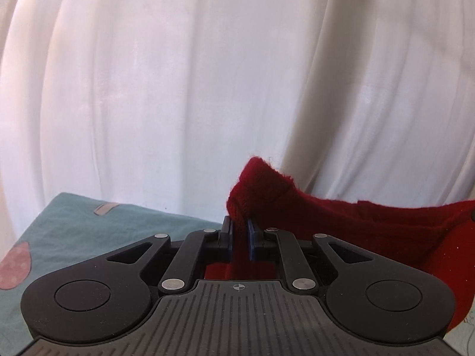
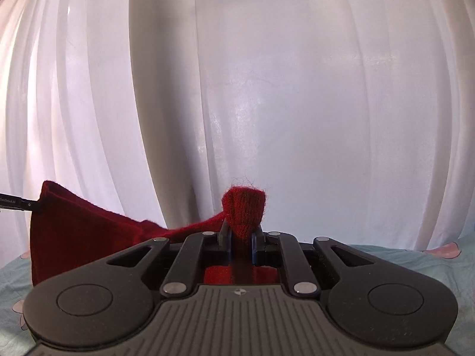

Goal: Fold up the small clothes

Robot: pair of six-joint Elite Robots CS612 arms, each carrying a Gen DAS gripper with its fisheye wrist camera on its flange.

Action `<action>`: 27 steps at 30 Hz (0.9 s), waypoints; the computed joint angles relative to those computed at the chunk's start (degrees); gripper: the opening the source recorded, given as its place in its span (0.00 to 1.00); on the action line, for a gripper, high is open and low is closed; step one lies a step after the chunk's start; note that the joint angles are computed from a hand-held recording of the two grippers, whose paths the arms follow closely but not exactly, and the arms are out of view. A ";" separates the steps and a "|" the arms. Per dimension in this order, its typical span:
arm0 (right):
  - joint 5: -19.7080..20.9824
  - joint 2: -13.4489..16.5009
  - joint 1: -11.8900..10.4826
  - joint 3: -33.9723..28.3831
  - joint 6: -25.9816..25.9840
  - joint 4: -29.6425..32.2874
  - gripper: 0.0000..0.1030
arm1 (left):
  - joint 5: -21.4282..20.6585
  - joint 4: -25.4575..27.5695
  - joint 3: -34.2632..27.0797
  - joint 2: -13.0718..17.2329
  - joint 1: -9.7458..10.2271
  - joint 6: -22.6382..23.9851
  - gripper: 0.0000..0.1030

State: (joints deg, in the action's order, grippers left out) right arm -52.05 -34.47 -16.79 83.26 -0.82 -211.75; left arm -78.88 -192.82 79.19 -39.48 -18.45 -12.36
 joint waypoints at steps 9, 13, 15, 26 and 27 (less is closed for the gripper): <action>-6.93 3.93 1.72 -7.55 -2.03 16.25 0.18 | -1.26 17.95 -9.61 5.48 1.40 -5.65 0.19; -8.80 4.15 2.03 -9.28 -6.94 30.66 0.29 | -4.13 25.56 -11.89 7.10 1.87 -6.77 0.44; -7.09 4.32 1.84 -9.34 -8.42 33.24 0.44 | -3.94 27.02 -12.76 7.65 1.71 -6.03 0.50; -5.81 5.11 2.98 -10.96 -10.42 36.72 0.18 | 1.74 32.69 -17.09 9.90 0.19 -1.95 0.10; -6.52 5.09 3.15 -10.81 -10.71 35.81 0.15 | 1.97 32.31 -16.78 9.72 0.09 -1.85 0.09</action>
State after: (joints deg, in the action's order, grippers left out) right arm -58.57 -29.39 -13.64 72.45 -11.53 -175.94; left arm -76.91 -160.51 62.41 -29.76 -18.36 -14.21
